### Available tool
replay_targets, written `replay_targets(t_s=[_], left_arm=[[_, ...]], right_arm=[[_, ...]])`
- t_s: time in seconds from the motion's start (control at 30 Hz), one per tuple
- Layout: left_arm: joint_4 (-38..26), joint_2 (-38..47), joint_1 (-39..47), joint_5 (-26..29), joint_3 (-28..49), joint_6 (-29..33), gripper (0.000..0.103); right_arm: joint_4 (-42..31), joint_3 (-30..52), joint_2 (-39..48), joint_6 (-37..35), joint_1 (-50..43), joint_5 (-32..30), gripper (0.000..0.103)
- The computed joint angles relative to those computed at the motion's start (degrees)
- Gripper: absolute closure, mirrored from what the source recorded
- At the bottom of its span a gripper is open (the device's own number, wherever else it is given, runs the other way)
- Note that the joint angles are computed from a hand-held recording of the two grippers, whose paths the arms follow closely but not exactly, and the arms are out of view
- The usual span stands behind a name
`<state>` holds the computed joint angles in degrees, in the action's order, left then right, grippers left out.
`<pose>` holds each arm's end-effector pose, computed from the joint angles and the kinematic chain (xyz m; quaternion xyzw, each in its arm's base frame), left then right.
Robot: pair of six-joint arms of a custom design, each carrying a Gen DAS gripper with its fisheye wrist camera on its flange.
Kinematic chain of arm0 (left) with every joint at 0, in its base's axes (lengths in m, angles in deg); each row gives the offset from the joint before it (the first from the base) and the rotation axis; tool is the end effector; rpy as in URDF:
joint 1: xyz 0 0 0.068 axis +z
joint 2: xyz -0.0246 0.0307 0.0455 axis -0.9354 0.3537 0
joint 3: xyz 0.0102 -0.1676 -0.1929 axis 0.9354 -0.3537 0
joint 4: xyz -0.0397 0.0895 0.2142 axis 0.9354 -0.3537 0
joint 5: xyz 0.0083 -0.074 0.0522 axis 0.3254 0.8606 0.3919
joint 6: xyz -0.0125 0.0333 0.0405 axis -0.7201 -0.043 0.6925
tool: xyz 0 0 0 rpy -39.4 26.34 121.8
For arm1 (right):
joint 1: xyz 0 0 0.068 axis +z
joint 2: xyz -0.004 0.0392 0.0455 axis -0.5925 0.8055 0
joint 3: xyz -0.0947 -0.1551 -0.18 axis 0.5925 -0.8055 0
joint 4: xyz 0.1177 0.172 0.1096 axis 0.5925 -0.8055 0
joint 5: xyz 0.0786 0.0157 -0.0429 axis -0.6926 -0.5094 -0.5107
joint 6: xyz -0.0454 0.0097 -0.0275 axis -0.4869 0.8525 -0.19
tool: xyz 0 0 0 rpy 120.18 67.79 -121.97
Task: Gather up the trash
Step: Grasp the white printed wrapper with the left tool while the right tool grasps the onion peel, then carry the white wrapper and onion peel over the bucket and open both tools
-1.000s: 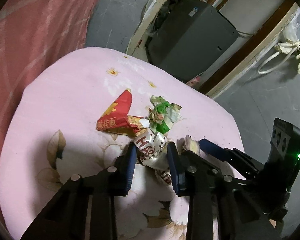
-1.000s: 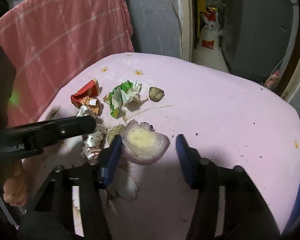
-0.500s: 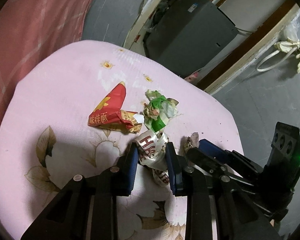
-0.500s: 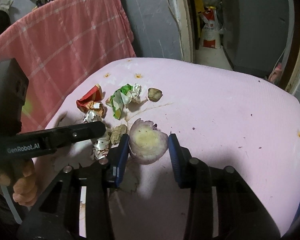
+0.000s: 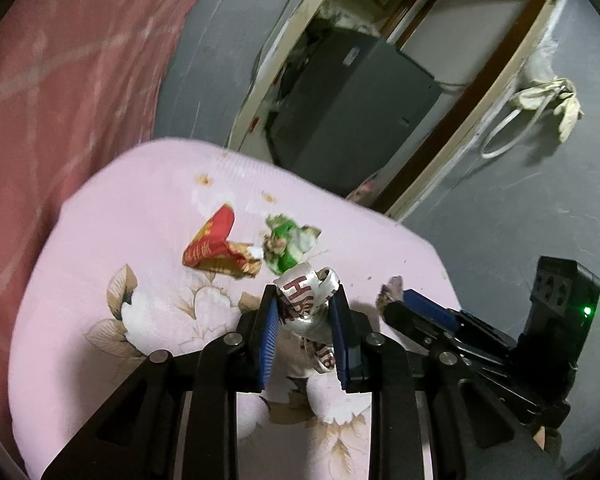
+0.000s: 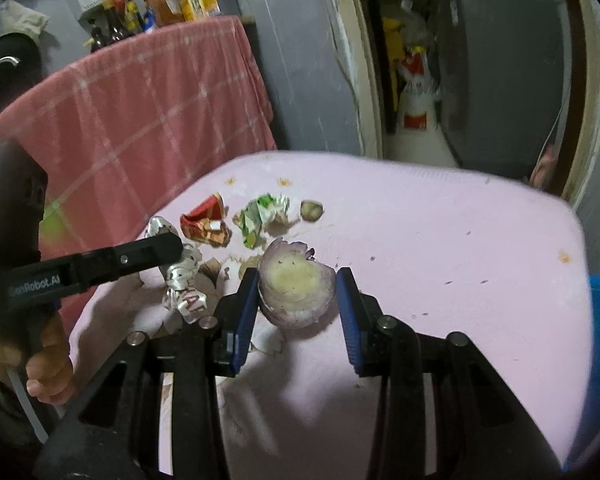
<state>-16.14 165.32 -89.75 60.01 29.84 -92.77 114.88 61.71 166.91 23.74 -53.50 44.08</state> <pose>0.2809 -0.1171 0.0703 0.0598 0.8896 -0.2922 0.3460 0.2584 -0.0595 0.0293 -0.0852 0.9009 0.1640 0.3928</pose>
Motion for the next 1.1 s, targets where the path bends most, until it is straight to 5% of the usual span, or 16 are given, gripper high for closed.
replay_targets(t_s=[0.23, 0.37, 0.73, 1.1], left_arm=[[8.62, -6.40, -3.90, -4.84, -6.31, 0.01, 0.082], [11.88, -11.40, -9.18, -11.16, -9.04, 0.80, 0.082], [17.08, -16.82, -26.18, -28.15, -8.20, 6.15, 0.082], [14.08, -8.66, -39.56, -35.52, 5.58, 8.98, 0.082]], right_arm=[[18.19, -14.61, -9.46, -0.90, -6.65, -4.33, 0.065], [20.71, -20.47, -18.91, -1.80, -12.86, -8.79, 0.065], [6.65, -23.75, -47.41, -3.34, -36.42, -26.13, 0.065], [6.38, -13.97, -38.40, -4.65, -61.18, -42.20, 0.064]])
